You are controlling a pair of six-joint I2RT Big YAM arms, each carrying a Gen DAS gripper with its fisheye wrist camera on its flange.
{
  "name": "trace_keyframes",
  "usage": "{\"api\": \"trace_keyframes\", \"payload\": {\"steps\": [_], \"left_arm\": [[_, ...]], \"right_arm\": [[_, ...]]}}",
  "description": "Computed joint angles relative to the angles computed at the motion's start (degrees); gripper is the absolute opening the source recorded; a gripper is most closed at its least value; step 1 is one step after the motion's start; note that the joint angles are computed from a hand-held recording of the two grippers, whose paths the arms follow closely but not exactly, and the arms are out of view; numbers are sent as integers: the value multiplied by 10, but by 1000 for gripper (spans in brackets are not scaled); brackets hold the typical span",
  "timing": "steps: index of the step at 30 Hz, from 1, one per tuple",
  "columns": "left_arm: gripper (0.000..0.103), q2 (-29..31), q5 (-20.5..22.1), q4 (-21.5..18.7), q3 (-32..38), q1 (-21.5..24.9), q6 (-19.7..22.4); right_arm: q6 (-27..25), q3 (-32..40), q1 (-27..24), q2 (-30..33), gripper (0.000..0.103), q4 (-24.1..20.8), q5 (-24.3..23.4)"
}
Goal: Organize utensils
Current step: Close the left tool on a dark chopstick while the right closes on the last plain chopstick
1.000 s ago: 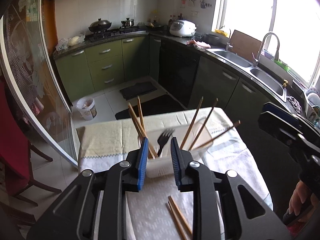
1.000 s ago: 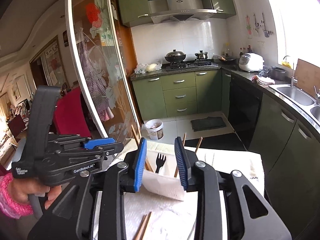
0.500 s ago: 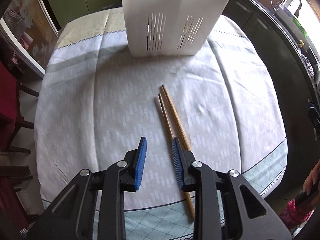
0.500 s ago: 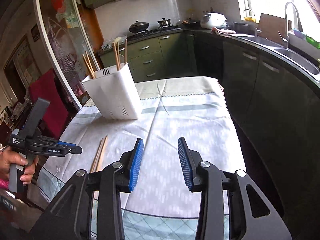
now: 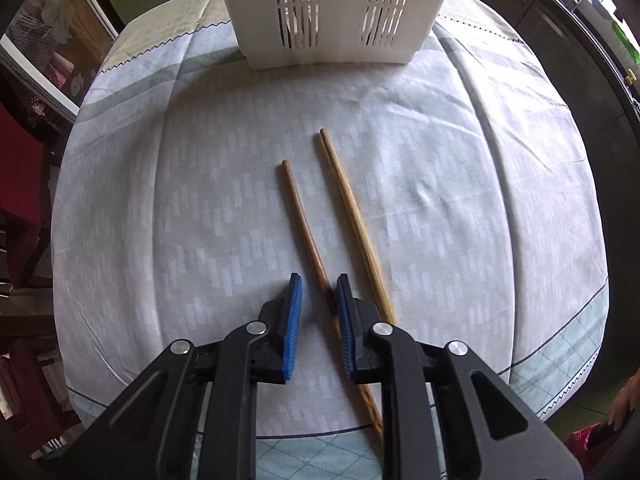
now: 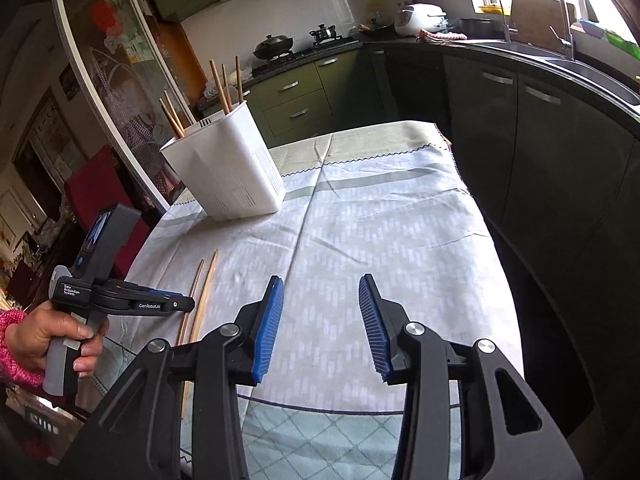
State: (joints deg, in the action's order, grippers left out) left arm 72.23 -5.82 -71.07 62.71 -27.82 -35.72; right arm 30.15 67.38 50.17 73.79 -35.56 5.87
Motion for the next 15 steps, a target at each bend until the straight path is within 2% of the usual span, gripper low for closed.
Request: {"api": "trace_keyframes", "payload": {"steps": [8, 15], "left_arm": [[8, -49, 9, -9, -38, 39, 41], [8, -83, 13, -14, -62, 85, 81]], "right_arm": [[-46, 128, 51, 138, 40, -53, -43], [-88, 287, 93, 284, 40, -150, -36]]}}
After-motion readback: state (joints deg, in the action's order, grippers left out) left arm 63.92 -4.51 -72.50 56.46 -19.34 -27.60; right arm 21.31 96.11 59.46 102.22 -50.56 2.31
